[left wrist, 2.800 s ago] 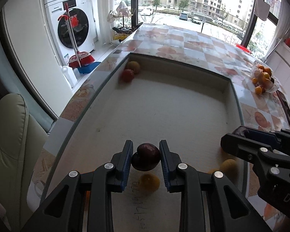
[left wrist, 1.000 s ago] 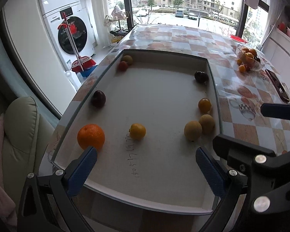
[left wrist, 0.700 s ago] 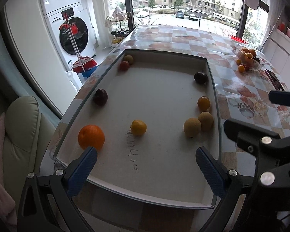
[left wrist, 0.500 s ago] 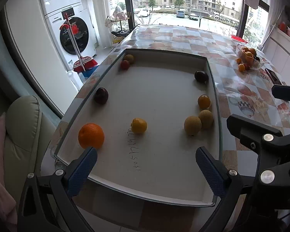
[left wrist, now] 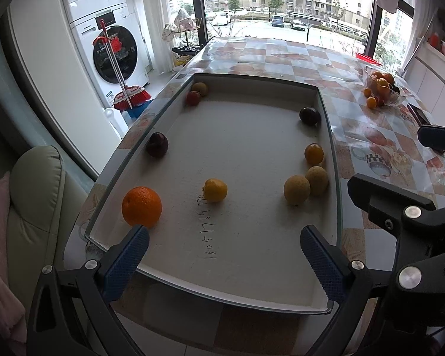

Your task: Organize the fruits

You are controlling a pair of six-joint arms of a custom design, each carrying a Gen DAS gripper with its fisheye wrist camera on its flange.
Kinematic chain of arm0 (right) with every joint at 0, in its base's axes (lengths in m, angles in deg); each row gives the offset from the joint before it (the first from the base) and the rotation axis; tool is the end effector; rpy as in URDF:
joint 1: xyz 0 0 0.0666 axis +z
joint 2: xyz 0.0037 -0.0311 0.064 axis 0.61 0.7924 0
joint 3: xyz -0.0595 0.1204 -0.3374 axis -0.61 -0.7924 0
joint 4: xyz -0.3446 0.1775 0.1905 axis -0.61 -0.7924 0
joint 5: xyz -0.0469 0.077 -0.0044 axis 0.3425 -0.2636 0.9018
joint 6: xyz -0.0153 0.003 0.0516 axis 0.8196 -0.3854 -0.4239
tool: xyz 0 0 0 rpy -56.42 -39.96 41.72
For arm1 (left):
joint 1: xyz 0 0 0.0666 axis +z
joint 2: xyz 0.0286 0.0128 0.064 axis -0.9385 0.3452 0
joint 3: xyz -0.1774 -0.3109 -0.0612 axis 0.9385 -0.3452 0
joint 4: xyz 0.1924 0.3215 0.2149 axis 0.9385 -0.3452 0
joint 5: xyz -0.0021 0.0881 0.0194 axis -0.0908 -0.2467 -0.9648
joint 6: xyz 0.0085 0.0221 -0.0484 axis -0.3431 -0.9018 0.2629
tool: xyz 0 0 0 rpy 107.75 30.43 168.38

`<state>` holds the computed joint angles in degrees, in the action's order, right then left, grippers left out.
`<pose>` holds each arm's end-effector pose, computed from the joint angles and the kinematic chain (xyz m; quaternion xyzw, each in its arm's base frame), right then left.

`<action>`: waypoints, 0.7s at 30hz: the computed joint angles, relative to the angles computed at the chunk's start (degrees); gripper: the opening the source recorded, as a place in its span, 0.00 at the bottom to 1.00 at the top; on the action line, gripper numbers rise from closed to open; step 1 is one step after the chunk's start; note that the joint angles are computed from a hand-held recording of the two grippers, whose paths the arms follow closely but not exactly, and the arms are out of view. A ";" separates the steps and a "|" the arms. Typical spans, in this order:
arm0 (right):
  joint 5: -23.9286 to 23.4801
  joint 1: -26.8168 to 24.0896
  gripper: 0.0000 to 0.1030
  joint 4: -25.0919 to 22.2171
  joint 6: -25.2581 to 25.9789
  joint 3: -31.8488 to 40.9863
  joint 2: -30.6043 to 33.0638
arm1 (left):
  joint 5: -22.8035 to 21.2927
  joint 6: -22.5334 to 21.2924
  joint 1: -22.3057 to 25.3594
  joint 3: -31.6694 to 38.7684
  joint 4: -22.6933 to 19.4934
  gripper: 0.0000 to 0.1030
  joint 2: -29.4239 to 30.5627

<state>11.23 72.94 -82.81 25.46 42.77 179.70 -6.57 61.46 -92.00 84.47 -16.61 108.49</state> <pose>0.4924 0.3321 0.4927 -0.0475 0.9580 -0.0599 0.2764 0.5204 -0.2088 0.4406 0.1445 0.9438 -0.0153 0.2968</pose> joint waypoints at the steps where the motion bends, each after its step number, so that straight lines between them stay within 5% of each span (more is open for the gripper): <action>1: -0.09 0.00 1.00 -0.02 -0.02 -0.03 -0.03 | -0.07 -0.04 -0.03 0.01 -0.03 0.99 0.01; 21: -1.32 0.16 1.00 0.67 0.12 -0.74 -0.34 | 0.20 0.11 0.43 -0.35 -0.03 0.99 -0.11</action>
<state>9.91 73.11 -82.13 25.59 42.03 179.36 -6.37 61.57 -91.57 84.12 -16.64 108.38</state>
